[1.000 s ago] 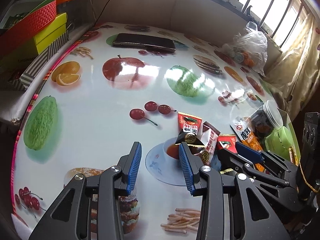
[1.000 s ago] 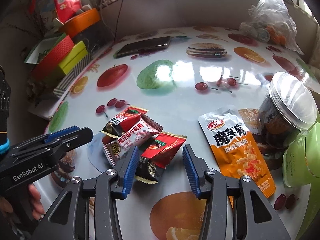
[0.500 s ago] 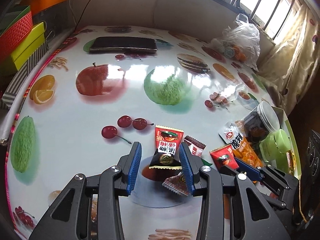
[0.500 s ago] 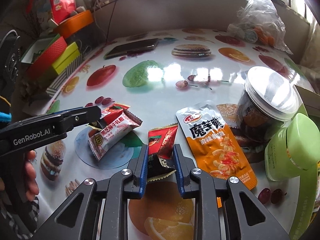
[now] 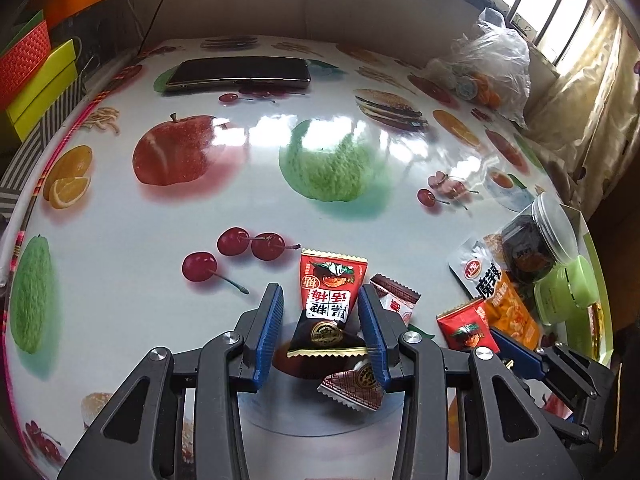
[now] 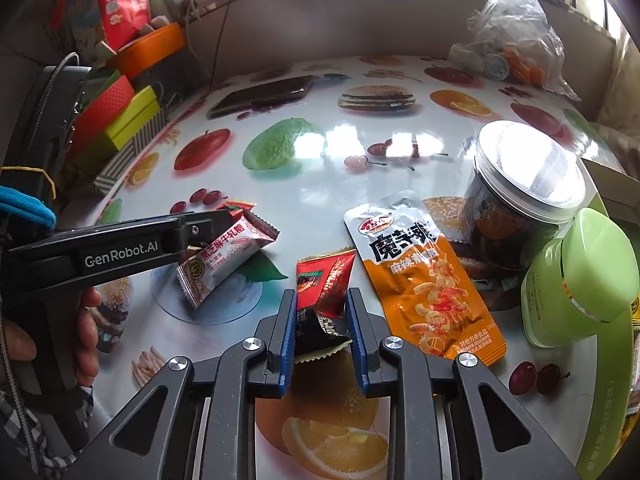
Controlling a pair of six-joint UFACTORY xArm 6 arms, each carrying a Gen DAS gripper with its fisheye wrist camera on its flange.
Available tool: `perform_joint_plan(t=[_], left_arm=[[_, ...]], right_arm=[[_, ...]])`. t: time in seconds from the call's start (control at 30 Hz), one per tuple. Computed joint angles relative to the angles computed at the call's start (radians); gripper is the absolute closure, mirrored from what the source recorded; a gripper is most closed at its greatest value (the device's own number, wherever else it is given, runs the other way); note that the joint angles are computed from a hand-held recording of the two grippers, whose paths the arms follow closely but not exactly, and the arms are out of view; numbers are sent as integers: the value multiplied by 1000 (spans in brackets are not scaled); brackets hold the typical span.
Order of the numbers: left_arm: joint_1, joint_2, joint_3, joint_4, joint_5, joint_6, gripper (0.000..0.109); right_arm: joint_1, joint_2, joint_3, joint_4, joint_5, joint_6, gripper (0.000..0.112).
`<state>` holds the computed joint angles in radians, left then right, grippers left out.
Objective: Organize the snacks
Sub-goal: 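Grasp the red-white wrapped candy with the left tool and lift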
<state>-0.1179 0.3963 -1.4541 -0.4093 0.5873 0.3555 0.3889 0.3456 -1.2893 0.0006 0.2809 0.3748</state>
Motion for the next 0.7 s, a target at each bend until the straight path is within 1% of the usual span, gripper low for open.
perform_joint_plan(t=[0.13,0.27,0.3,0.33,0.37,0.5,0.57,0.7], left_arm=[[-8,-1,6,47,-18,-19,68],[-10,-5,16,63,-31,-26,69],[-10,-6,17,66,-33,-29,70],[-10,-6,17,68,-34,-32,77],[-9,-7,19,70,-35,-35,78],[-8,-7,21,68,-40,-39,79],[-8,-11,28,64,-47,-43,81],[-7,-24,45,58,-57,-43,82]], right_arm=[[0,1,-1,6,-1,-4,89],[0,0,0,5,-1,-4,89],[0,0,0,5,-1,-4,89],[0,0,0,5,-1,-4,89],[-1,0,0,5,-1,-4,89],[-1,0,2,7,-3,-5,89],[-1,-1,2,6,-2,-4,89],[-1,-1,1,4,0,-6,89]])
